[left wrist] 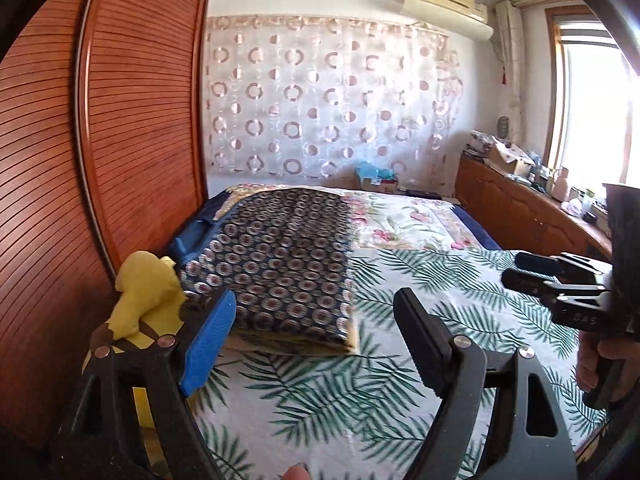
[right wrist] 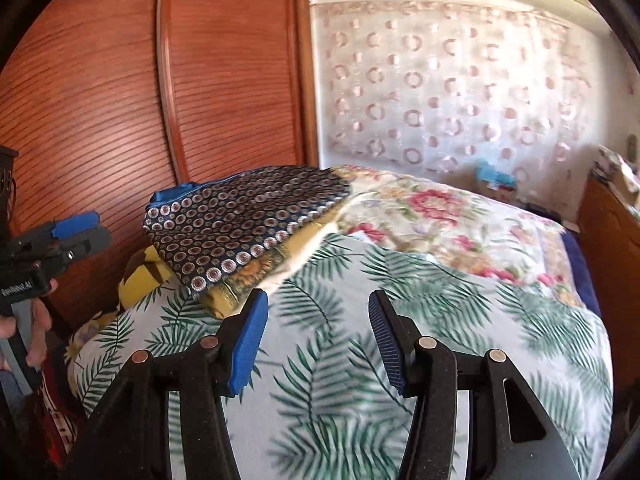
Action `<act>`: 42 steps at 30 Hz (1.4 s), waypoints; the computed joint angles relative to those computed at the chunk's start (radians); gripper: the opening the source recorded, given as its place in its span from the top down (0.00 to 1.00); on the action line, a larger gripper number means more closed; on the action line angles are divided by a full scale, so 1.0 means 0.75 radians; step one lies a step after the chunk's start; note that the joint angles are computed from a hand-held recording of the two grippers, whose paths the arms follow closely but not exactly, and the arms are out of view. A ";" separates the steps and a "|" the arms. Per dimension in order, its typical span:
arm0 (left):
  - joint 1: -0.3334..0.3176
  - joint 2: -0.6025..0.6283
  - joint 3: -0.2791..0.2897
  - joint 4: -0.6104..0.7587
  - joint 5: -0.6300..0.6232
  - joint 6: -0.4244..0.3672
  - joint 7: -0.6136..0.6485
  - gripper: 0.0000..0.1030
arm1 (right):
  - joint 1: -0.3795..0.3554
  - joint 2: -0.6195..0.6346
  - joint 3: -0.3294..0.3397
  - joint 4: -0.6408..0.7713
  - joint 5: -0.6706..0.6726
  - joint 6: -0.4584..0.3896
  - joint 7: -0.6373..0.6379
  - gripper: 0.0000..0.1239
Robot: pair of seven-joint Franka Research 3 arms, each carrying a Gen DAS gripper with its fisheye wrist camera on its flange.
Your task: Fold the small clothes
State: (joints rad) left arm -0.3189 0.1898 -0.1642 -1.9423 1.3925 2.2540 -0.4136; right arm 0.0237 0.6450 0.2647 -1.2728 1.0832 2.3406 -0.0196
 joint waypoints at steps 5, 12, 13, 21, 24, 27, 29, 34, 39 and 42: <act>-0.031 0.066 -0.007 0.091 -0.020 0.007 0.061 0.21 | -0.098 -0.139 -0.011 -0.198 0.163 0.010 -0.076 0.40; -0.115 0.152 0.010 0.241 -0.025 -0.018 0.139 0.21 | -0.142 -0.344 -0.106 -0.451 0.406 0.072 -0.190 0.35; -0.126 0.158 0.014 0.257 -0.018 -0.017 0.146 0.21 | -0.141 -0.373 -0.120 -0.484 0.455 0.089 -0.224 0.35; -0.185 0.198 0.038 0.361 -0.005 -0.032 0.201 0.21 | -0.103 -0.541 -0.247 -0.663 0.690 0.120 -0.371 0.35; -0.199 0.207 0.045 0.378 -0.015 -0.045 0.219 0.21 | -0.090 -0.589 -0.280 -0.723 0.733 0.108 -0.399 0.35; -0.208 0.206 0.049 0.383 -0.022 -0.053 0.221 0.21 | -0.061 -0.599 -0.293 -0.740 0.763 0.121 -0.418 0.35; -0.212 0.205 0.051 0.383 -0.015 -0.053 0.214 0.21 | -0.051 -0.598 -0.303 -0.744 0.772 0.116 -0.425 0.35; -0.225 0.201 0.049 0.387 -0.016 -0.082 0.216 0.21 | -0.024 -0.554 -0.292 -0.709 0.808 0.157 -0.451 0.35; -0.227 0.201 0.046 0.390 -0.019 -0.092 0.221 0.21 | -0.028 -0.513 -0.284 -0.659 0.807 0.166 -0.444 0.35; -0.227 0.200 0.046 0.389 -0.018 -0.091 0.218 0.21 | -0.035 -0.505 -0.280 -0.649 0.808 0.160 -0.446 0.35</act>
